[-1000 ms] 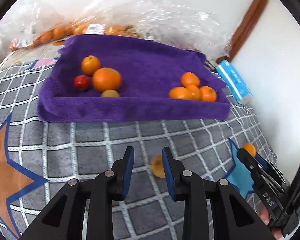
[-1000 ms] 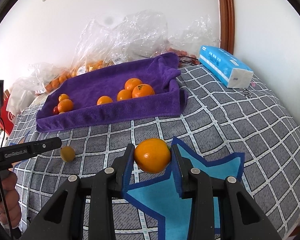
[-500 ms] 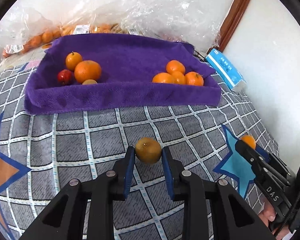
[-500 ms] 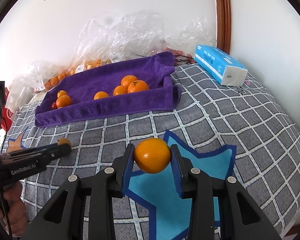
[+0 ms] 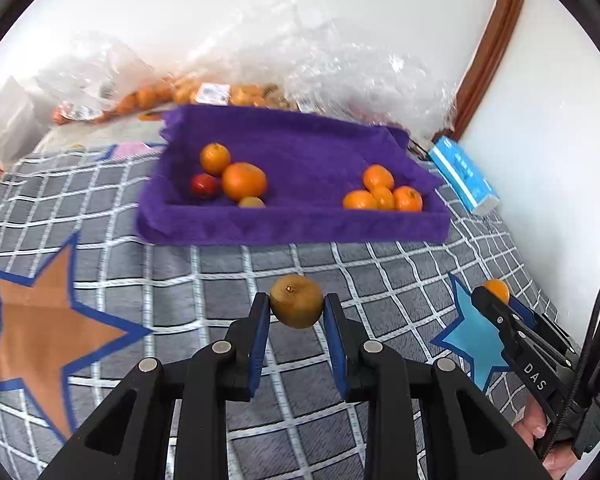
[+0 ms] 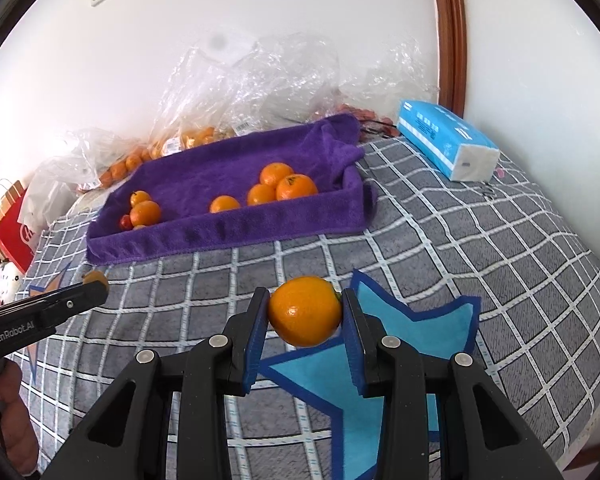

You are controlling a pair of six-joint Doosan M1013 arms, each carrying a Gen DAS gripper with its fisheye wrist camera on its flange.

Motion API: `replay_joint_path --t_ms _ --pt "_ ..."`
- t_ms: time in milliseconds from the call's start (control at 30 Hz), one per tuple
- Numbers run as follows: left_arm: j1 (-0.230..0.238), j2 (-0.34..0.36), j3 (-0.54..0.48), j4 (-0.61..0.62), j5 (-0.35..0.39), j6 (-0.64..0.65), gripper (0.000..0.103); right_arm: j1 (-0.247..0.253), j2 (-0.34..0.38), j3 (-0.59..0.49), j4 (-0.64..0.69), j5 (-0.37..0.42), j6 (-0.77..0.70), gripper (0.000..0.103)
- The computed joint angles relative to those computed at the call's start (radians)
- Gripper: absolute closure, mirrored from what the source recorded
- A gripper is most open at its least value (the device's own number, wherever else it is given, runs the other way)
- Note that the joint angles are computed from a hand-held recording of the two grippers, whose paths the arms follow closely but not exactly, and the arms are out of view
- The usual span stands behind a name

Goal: Organize fruits
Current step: 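Carry the orange and yellow-green fruit over the purple towel with both tools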

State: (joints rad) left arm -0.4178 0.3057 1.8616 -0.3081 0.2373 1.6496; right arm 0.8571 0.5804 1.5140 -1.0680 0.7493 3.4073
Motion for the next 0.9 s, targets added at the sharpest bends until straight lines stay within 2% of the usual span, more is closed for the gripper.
replay_joint_path --t_ms 400,900 --pt "0.017 -0.049 0.009 -0.053 -0.023 0.047 0.077 0.017 0.003 -0.080 0.029 0.075 -0.100 0.067" --pt "0.027 -0.072 -0.032 -0.101 -0.050 0.099 0.077 0.000 -0.002 -0.145 -0.023 0.083 -0.124 0.067"
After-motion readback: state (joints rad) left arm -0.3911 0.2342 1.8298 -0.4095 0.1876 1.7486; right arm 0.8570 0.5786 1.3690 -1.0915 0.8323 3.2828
